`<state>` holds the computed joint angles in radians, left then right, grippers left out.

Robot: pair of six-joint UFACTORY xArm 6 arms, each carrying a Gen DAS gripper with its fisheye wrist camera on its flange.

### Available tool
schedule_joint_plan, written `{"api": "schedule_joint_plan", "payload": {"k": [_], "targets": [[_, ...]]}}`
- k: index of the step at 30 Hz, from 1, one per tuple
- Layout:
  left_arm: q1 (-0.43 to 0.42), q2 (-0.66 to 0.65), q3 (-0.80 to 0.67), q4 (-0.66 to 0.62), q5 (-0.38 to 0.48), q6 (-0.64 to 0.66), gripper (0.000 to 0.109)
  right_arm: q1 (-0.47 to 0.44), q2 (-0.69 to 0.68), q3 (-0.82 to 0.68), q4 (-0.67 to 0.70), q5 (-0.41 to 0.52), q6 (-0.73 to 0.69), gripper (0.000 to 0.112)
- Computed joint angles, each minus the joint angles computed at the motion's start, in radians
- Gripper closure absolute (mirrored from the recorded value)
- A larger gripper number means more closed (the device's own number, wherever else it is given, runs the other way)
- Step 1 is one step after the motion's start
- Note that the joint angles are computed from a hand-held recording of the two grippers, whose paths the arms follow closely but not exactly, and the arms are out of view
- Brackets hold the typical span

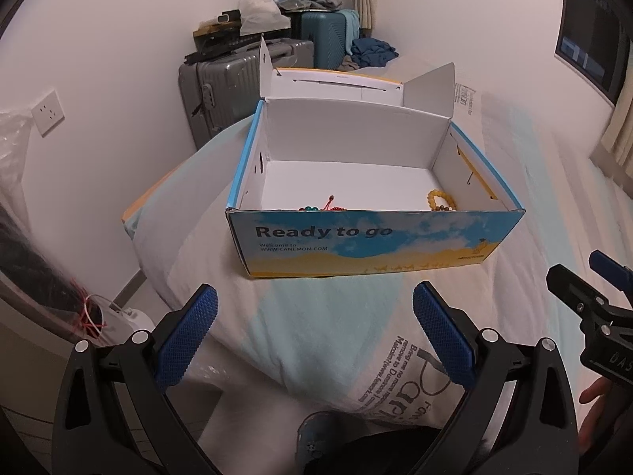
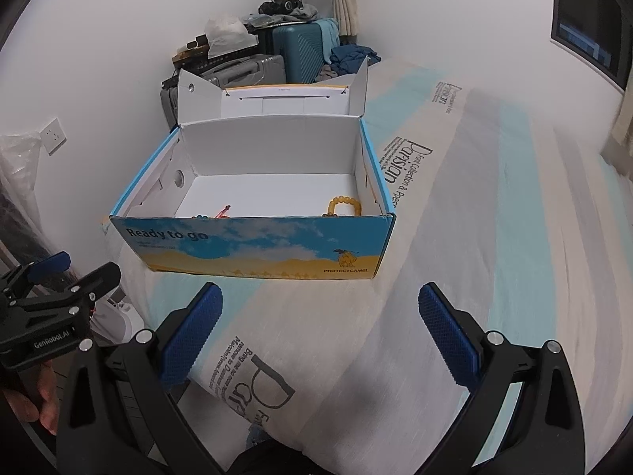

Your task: Organize jewelry

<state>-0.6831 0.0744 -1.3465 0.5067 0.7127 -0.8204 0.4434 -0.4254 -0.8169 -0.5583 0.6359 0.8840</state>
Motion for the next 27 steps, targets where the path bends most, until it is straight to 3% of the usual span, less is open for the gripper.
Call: {"api": "schedule_joint_plan", "payload": {"k": [27], "targets": [[-0.019, 0.037, -0.045, 0.030, 0.044, -0.002, 0.011, -0.011, -0.004, 0.004, 0.020, 0.002, -0.002, 0.017]]}}
